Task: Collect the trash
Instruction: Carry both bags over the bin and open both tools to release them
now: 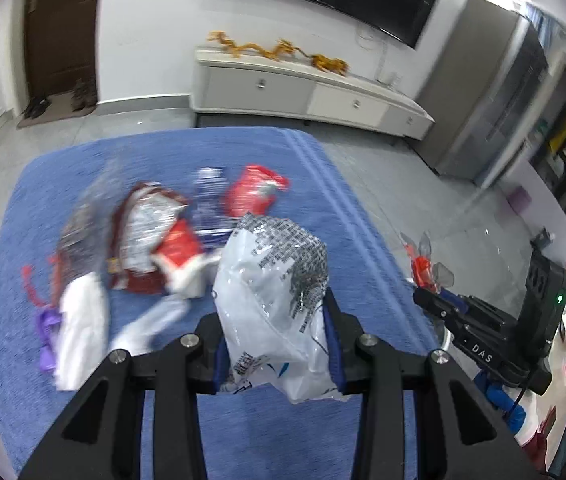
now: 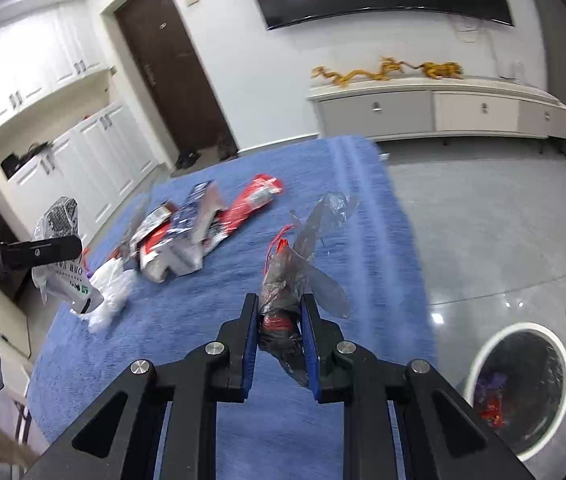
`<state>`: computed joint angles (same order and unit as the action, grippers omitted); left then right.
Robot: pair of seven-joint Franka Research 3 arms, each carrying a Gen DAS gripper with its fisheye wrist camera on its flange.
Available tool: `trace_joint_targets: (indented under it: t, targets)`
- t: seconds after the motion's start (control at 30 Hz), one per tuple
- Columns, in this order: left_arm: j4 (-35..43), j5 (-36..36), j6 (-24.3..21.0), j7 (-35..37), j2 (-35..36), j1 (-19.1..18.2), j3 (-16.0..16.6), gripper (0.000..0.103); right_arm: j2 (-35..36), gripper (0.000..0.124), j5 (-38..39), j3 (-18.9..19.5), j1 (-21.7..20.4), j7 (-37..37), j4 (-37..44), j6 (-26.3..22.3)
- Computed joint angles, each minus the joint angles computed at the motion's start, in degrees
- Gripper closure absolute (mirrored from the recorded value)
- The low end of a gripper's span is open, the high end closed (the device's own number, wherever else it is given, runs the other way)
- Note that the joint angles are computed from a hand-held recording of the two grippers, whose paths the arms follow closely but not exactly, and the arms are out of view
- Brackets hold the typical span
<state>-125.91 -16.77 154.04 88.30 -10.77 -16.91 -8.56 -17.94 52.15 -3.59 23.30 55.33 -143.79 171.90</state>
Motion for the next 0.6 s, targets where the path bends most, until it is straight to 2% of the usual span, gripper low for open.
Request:
trace_joint_targets:
  t: [0.17, 0.23, 0.37, 0.5, 0.6]
  targets:
    - [10.17, 3.99, -2.54, -1.82, 9.45, -2.00, -4.57, 0.067, -3.19, 0.104, -4.47, -1.41, -5.84, 3.54, -4.45, -0.60]
    - [14.24, 5.77, -3.71, -2.57, 13.29, -2.57, -6.29, 0.067, -4.24, 0.104, -7.61, -1.87, -9.67, 5.86, -6.61, -1.00]
    - [26.17, 11.16, -7.67, -4.98, 23.95, -5.25, -9.72, 0.067, -5.43, 0.104, -11.05, -4.67, -14.75, 8.11, -9.59, -1.72]
    - [38.76, 15.93, -12.49, -7.29, 34.58, -9.03, -11.37, 0.067, -4.60, 0.104, -11.44, -8.43, -17.62, 7.88, -10.67, -2.76]
    - [48.60, 18.70, -16.24, -8.72, 42.58, -12.53, -11.55, 0.067, -2.50, 0.104, -9.08, -11.13, -18.13, 5.63, -10.30, -3.58]
